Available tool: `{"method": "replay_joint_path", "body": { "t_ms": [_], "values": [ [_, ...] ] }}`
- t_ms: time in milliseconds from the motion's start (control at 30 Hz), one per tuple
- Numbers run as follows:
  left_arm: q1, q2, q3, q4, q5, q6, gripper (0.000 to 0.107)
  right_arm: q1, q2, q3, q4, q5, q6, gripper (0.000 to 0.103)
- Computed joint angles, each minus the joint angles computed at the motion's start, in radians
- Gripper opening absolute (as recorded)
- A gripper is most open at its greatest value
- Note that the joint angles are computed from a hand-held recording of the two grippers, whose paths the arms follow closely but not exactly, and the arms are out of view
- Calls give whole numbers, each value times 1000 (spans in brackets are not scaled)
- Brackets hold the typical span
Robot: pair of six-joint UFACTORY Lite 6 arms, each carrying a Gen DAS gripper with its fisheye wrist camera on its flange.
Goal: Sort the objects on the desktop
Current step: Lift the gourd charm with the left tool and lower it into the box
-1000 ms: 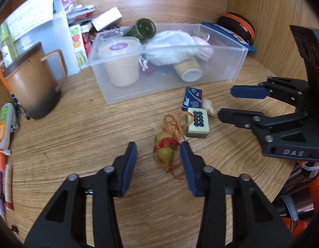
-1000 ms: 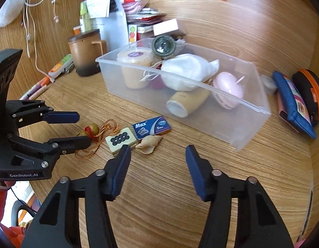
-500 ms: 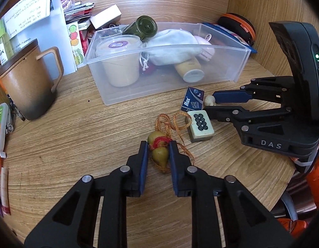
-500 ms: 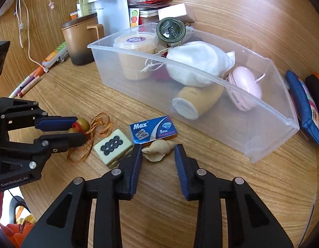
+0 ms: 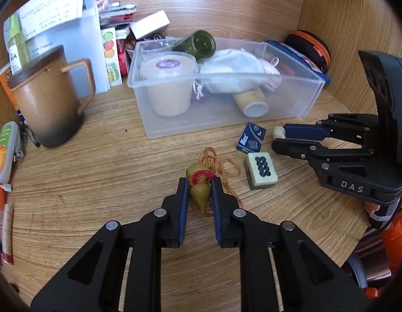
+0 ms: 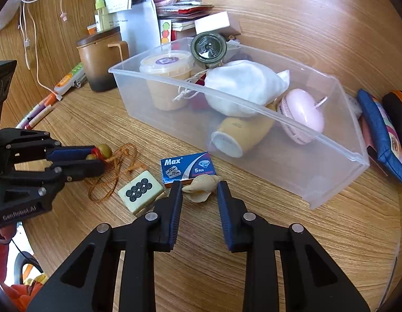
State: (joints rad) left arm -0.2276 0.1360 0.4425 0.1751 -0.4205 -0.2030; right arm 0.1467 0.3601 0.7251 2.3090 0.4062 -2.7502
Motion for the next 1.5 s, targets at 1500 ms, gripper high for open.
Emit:
{"method": "replay_joint_path", "body": {
  "t_ms": [1500],
  "values": [
    [-112, -152, 362, -673, 251, 659, 16, -261, -389, -53, -431, 106, 368, 25]
  ]
}}
